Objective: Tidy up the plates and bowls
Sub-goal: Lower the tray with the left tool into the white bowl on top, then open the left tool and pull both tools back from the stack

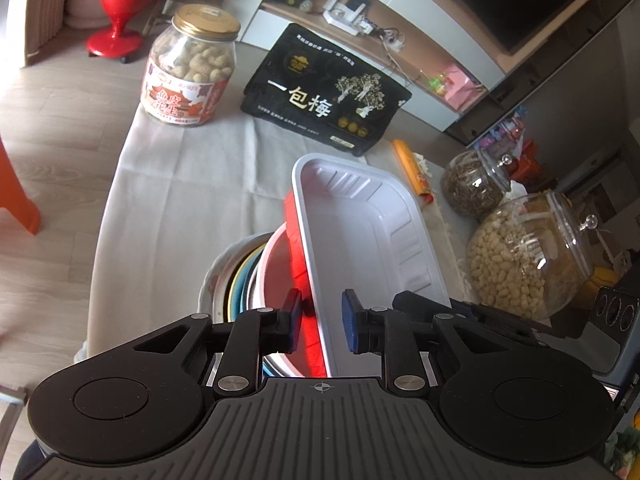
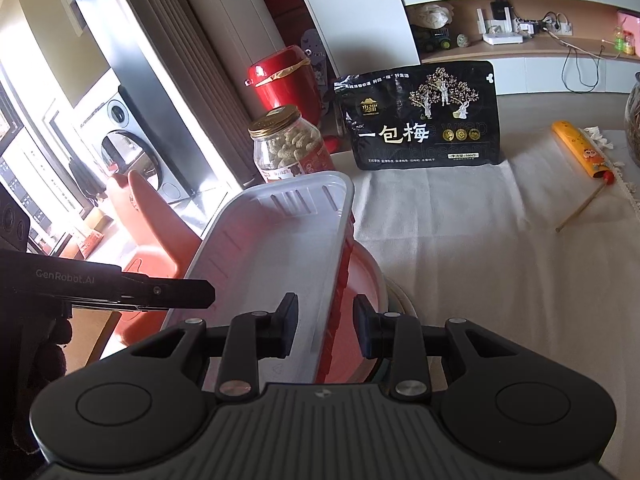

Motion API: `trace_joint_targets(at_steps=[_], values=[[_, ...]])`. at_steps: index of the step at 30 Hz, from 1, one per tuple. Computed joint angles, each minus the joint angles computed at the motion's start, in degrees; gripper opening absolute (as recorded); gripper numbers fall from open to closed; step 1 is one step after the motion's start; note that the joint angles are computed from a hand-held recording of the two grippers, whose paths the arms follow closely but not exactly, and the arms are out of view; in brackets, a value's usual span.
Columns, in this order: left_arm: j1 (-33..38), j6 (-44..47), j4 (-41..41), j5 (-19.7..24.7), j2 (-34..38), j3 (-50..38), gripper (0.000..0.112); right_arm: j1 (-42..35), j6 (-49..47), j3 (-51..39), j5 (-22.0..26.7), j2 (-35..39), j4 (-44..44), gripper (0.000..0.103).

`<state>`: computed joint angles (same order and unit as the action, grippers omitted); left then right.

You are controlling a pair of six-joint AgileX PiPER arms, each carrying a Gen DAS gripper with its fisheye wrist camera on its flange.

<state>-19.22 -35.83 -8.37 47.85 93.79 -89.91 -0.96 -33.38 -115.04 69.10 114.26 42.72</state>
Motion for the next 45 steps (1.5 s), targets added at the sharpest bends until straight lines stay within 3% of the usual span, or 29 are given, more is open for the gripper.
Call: trace_joint_targets(at_steps=[17, 31, 36, 39, 41, 45], values=[[-4.3, -6.6, 9.9, 2.1, 0.2, -0.8, 0.024, 1.3, 0.3, 4.4, -2.8, -2.8, -1.9, 0.031], [-4.9, -7.4, 11.4, 0.9, -0.4, -0.3, 0.024, 2.2, -0.1, 7.1, -5.2, -4.8, -2.8, 0.031], [-6.3, -14.2, 16.8, -0.2, -2.7, 2.2, 0.024, 1.9, -1.2, 10.0, -8.6, -6.3, -2.6, 0.032], [-12.2, -29.6, 31.9, -1.6, -7.1, 7.0, 0.024, 0.5, -5.1, 15.6, -12.8, -10.1, 0.4, 0.031], [-17.4, -39.5, 43.4, 0.0, -8.9, 9.1, 0.024, -1.5, -9.3, 20.2, -15.2, -13.4, 4.7, 0.033], [-34.2, -57.1, 66.3, 14.0, -7.2, 10.3, 0.022, -6.9, -18.0, 27.9, -14.0, -19.3, 13.9, 0.054]])
